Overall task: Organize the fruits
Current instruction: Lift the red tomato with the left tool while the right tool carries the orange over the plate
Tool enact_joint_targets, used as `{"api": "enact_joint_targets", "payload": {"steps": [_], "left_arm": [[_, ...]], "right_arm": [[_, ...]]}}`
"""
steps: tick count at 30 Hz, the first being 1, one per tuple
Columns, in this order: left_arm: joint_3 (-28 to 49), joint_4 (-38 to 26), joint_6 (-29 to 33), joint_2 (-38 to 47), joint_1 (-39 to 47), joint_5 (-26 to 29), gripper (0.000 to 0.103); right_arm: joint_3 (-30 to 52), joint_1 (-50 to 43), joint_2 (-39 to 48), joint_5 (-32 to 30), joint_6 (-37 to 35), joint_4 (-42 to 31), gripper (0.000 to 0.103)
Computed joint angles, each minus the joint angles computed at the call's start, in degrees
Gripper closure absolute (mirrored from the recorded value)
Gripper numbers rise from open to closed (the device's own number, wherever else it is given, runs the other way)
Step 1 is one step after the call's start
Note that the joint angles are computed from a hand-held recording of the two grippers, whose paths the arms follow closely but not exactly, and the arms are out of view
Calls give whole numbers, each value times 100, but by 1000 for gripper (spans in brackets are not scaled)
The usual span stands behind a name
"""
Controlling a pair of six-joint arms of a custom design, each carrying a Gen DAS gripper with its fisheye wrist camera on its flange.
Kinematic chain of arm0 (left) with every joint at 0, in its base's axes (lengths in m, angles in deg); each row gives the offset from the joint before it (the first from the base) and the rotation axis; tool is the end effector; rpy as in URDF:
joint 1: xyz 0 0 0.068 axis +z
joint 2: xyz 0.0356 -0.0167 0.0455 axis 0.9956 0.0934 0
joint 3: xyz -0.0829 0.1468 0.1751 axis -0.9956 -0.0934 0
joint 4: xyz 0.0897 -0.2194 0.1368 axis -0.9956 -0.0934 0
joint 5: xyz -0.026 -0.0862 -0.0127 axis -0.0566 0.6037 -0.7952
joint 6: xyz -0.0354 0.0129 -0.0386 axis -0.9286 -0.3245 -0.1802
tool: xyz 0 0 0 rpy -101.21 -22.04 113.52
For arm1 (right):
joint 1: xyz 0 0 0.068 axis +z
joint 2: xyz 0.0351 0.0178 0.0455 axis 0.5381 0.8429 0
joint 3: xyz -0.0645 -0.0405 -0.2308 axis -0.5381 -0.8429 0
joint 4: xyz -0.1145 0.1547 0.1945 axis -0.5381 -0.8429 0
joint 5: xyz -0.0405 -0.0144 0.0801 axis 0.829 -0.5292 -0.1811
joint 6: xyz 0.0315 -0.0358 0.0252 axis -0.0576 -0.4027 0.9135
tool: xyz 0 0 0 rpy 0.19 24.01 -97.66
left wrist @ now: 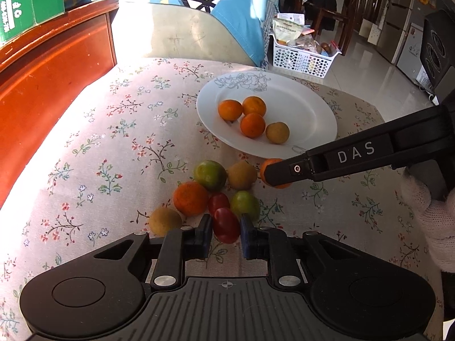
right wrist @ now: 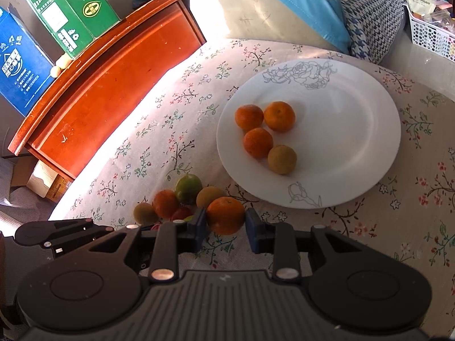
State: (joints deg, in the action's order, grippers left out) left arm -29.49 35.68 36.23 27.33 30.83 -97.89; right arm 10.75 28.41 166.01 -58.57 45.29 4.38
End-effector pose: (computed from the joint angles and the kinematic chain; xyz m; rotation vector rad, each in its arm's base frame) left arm 0.1644 -0.1992 0.1341 0.1383 2.4523 -0.1325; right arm 0.2741 0.0014 0.1468 -0.4520 2.5666 0.7688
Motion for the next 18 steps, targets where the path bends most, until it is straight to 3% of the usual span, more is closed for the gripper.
{"api": "enact_joint_targets", "payload": {"steps": [18], "left_arm": [[690, 450, 462, 145, 662, -98, 85]], "right_arm": [[771, -545, 180, -365, 332, 32, 73]]}}
